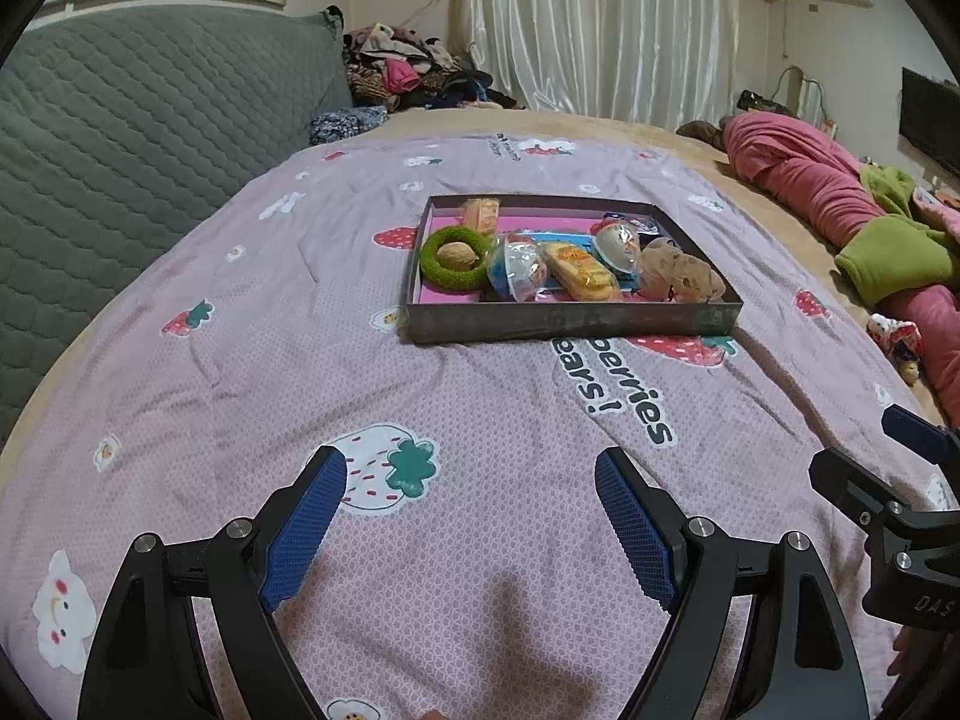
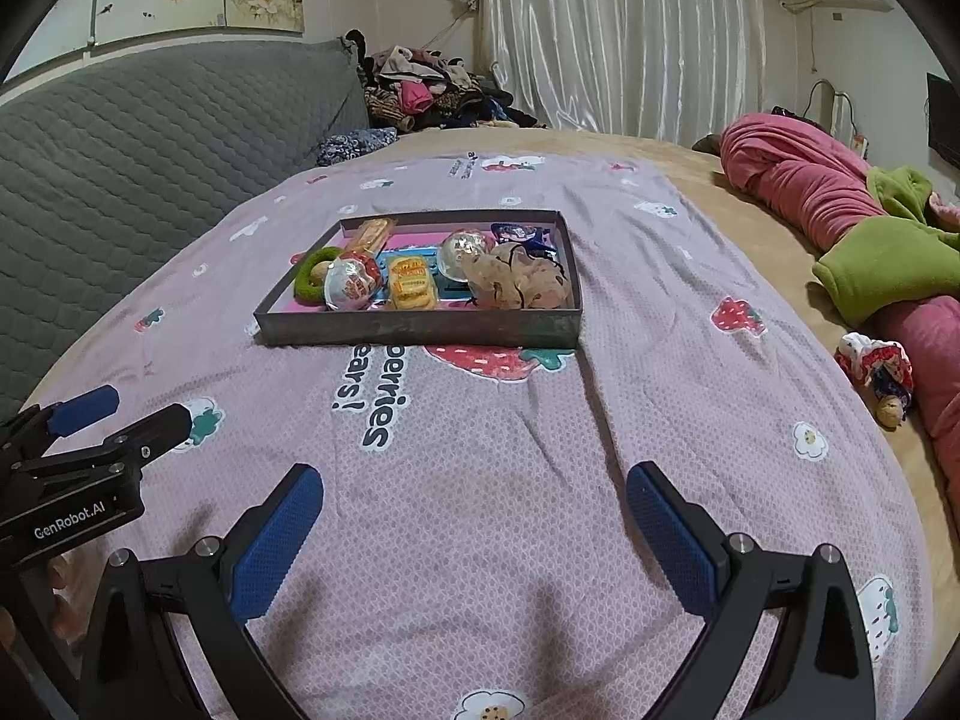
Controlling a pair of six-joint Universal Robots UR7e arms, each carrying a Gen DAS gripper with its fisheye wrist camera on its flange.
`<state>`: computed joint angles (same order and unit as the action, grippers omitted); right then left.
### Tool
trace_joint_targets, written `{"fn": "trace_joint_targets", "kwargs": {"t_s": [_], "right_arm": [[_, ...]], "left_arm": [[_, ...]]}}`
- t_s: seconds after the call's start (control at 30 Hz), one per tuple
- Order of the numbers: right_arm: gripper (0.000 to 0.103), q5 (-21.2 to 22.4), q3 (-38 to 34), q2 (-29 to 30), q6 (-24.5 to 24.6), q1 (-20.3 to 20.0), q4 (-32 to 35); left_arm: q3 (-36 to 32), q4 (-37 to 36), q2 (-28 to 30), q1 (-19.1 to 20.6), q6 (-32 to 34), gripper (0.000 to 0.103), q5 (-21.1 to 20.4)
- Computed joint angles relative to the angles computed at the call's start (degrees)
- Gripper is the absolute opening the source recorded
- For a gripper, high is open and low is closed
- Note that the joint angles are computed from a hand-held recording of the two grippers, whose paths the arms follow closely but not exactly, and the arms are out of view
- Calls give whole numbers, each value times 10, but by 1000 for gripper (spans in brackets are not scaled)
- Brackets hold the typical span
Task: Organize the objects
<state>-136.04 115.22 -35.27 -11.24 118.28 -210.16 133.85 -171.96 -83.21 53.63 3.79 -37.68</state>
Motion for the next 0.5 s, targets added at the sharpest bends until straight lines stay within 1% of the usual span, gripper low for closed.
{"fn": "trace_joint_targets", "kwargs": {"t_s": [0.5], "right_arm": [[102, -2, 0, -1, -2, -2, 0]], "left_arm": [[-1, -3, 6, 0, 0, 86, 5]]}}
